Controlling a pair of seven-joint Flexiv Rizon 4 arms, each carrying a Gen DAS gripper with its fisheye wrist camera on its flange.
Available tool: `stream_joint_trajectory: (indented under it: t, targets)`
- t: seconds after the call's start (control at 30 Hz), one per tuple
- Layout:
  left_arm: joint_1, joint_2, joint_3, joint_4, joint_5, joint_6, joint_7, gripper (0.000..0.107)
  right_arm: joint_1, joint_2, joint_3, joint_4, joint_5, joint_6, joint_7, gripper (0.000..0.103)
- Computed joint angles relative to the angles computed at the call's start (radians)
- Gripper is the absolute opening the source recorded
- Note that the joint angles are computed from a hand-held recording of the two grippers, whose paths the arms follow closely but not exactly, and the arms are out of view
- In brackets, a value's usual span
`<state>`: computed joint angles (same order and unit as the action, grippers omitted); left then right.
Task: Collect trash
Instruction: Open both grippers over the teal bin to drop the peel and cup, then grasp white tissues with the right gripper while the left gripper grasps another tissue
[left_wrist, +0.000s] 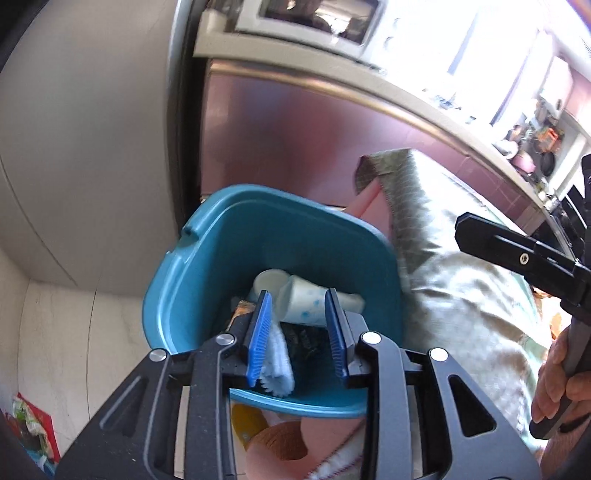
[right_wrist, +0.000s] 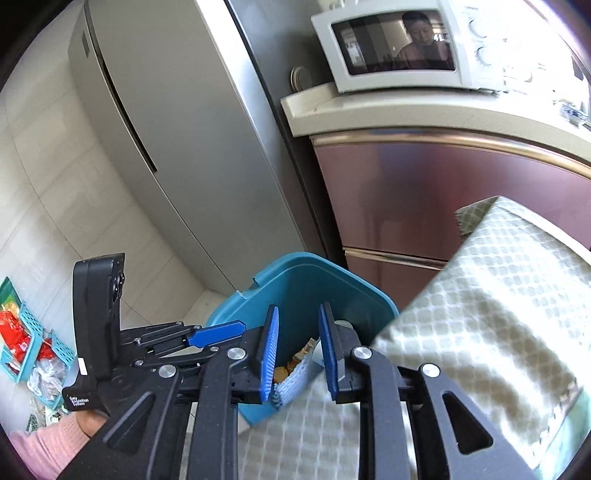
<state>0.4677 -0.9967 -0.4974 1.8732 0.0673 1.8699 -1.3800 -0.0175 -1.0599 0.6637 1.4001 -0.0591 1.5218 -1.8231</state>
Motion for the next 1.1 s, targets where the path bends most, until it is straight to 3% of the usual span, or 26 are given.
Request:
stream_joint_trajectory:
  t: [0.2, 0.37, 0.5, 0.67, 0.87, 1.1]
  targets:
    - [0.044, 0.017, -0.089, 0.061, 0.111, 0.068, 0.014, 0.037, -0.101, 0.08, 0.042, 0.201, -0.011, 0.164, -0.018, 0.026]
    - [0.041, 0.012, -0.164, 0.067, 0.176, 0.049, 0.041, 0.039, -0.168, 0.152, 0.027, 0.36, -0.017, 0.31, 0.026, 0.03]
    - [0.036, 0.0, -0.232, 0.083, 0.202, 0.021, 0.086, 0.041, -0.201, 0.218, -0.02, 0.481, 0.002, 0.417, 0.08, 0.033]
    - [-0.019, -0.033, -0.289, 0.068, 0.186, -0.035, 0.164, 0.042, -0.186, 0.308, -0.146, 0.624, 0.09, 0.551, 0.147, 0.035]
    - [-0.114, -0.043, -0.312, 0.059, 0.136, -0.094, 0.263, 0.042, -0.176, 0.353, -0.276, 0.731, 0.172, 0.661, 0.23, 0.04]
    - [-0.242, -0.039, -0.276, 0.019, 0.058, -0.134, 0.337, 0.042, -0.188, 0.335, -0.372, 0.792, 0.158, 0.734, 0.337, 0.044]
